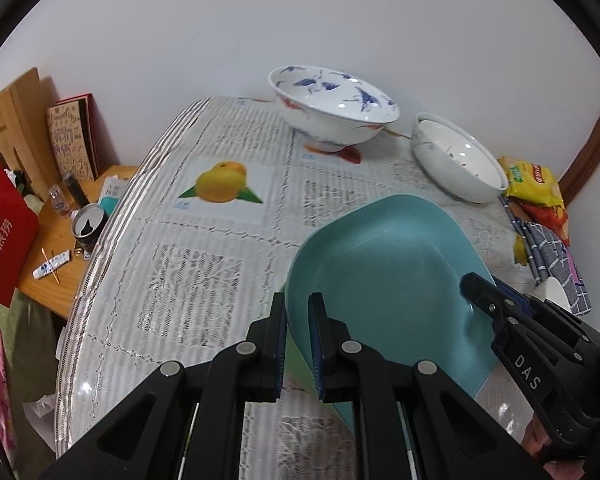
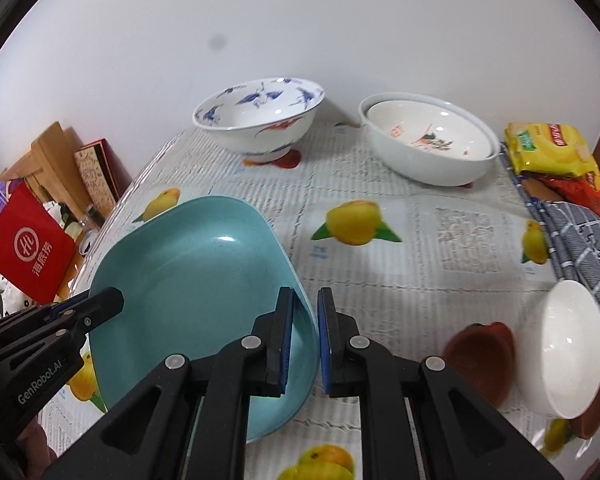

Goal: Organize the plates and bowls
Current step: 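Carry the teal plate onto the green plate and open both grippers, then move both grippers over to the small brown clay bowl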

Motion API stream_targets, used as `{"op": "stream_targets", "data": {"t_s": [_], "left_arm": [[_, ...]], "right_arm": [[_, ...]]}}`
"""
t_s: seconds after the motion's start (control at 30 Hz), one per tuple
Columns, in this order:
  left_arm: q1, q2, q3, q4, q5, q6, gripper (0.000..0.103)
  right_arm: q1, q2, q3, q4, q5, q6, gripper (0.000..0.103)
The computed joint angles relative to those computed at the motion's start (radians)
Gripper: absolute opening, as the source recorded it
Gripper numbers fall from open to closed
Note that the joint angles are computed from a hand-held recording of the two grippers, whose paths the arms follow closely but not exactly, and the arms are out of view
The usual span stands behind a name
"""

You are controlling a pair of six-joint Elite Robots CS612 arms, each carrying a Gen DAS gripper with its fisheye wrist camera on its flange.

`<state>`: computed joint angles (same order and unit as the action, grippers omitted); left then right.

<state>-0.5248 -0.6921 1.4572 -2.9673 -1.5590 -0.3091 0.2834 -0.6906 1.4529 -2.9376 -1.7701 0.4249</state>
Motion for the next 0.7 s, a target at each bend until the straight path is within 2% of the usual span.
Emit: {"op": "stream_targets", "data": {"t_s": [0.3, 0.43, 0.5, 0.63, 0.7], "left_arm": [[0.016, 0.028, -0.036, 0.056, -0.055, 0.011, 0.011], [0.019, 0.029, -0.042, 0.067, -0.077, 0.023, 0.012], [0.02, 0.028, -0.046, 0.083, -0.09, 0.029, 0.013], [0.017, 0.019, -0.04, 0.091, -0.076, 0.04, 0.019], [0.014, 0.012, -0.03, 0.083, -0.078, 0.052, 0.019]], "right_arm": [[-0.002, 0.036, -0.046, 0.061, 0.008, -0.005, 0.012], [0.001, 0.04, -0.053, 0.079, -0.015, -0.029, 0.016], [0.001, 0.037, -0.053, 0.082, -0.019, -0.039, 0.02], [0.008, 0.024, -0.035, 0.056, -0.056, -0.046, 0.045], [0.011, 0.013, -0.021, 0.038, -0.077, -0.046, 0.046]]}}
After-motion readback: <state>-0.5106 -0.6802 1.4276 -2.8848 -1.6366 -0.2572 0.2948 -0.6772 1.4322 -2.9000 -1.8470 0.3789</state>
